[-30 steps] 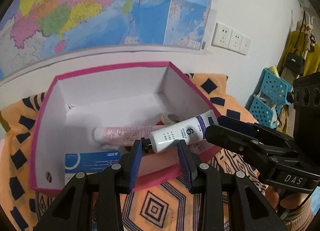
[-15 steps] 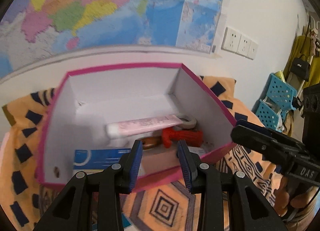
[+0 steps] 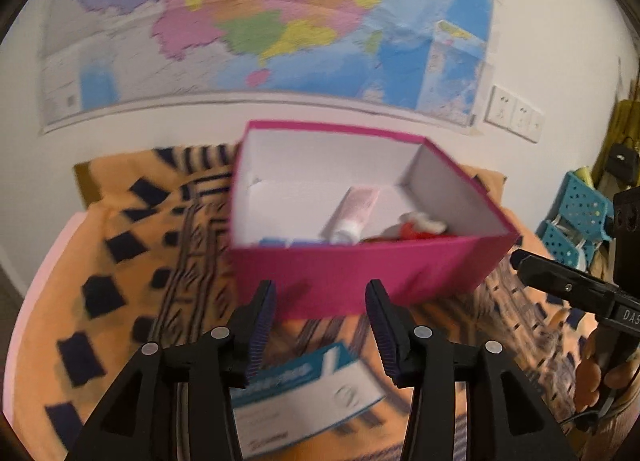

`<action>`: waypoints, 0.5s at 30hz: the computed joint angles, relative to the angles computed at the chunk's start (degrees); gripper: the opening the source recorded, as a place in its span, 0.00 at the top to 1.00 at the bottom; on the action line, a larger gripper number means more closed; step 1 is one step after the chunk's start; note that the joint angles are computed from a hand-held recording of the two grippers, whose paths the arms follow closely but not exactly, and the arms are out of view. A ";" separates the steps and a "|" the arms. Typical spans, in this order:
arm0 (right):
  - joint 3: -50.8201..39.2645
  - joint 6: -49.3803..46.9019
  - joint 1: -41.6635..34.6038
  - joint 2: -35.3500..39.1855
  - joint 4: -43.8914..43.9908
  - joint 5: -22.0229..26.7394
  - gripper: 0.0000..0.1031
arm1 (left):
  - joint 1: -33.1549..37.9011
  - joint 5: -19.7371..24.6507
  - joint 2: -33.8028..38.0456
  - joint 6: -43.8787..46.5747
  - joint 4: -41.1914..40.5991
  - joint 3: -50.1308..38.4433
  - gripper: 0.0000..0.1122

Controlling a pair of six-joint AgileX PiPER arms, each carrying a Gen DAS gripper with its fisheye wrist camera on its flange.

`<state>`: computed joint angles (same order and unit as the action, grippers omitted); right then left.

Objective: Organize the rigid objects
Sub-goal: 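Move both grippers to the blue-and-white medicine box on the cloth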

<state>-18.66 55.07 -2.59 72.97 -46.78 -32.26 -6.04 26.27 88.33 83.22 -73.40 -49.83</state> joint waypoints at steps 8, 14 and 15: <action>-0.99 -3.65 5.52 9.17 5.35 -2.30 0.48 | 3.78 -2.05 -1.08 2.88 -0.76 5.85 0.58; -2.75 -4.81 9.19 13.61 7.64 -1.94 0.48 | 4.55 -2.28 -2.04 4.66 -2.08 7.80 0.58; -3.07 -4.74 9.53 14.07 7.70 -1.78 0.48 | 4.60 -2.19 -2.12 4.89 -2.23 8.00 0.58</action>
<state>-21.74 50.32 6.94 87.04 -39.08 -34.04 -1.43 24.08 86.21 88.11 -75.63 -41.83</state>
